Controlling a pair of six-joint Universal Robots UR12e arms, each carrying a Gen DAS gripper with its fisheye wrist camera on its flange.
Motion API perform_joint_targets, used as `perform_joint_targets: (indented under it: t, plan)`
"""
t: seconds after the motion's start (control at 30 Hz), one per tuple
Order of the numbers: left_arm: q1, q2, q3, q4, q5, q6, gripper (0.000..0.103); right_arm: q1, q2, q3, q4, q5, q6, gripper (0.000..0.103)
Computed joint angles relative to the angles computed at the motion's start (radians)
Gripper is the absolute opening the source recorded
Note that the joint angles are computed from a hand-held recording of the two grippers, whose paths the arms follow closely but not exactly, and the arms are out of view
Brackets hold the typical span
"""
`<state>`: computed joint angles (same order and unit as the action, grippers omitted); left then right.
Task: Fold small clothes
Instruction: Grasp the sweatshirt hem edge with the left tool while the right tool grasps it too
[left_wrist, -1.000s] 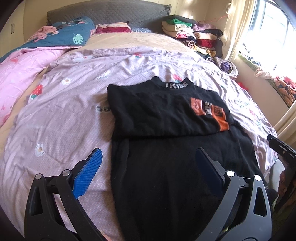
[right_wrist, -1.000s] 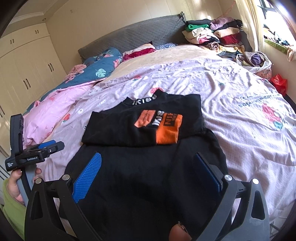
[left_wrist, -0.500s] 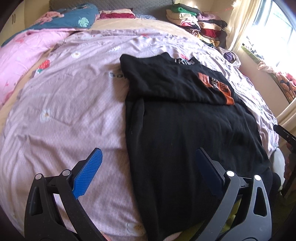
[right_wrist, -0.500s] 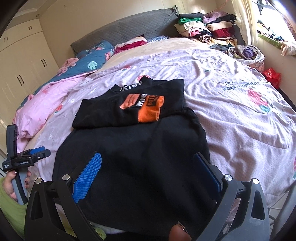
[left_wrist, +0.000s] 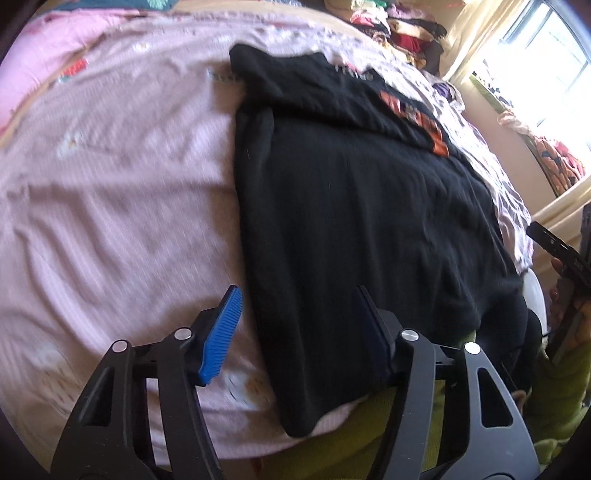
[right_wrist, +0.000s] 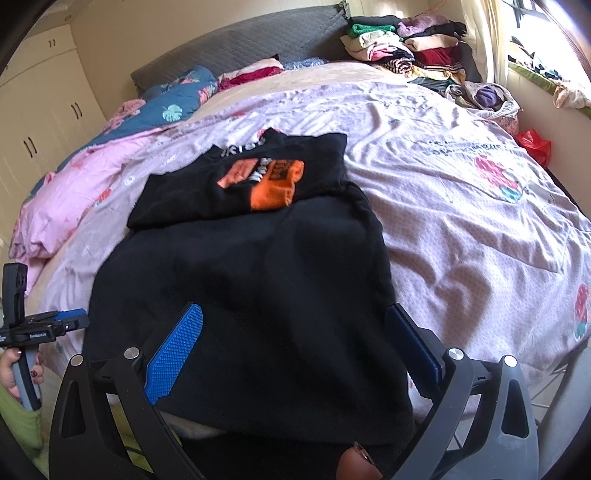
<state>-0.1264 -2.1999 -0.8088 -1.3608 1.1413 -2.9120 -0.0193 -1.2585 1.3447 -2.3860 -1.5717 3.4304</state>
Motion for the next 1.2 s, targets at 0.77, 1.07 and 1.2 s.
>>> perform_joint_targets:
  t: [0.77,1.07,1.2]
  plan:
    - [-0.01,0.069,-0.145,0.057,0.035,0.03,0.018,-0.047,-0.026,0.054,0.239,0.084,0.005,0.06]
    - [-0.004,0.082,-0.137,0.099,-0.004,0.076,0.003,-0.06,-0.078,0.126,-0.005,0.107,0.01,0.008]
    - [0.013,0.077,-0.111,0.108,-0.06,0.048,0.002,-0.068,-0.09,0.14,-0.12,0.127,0.021,0.008]
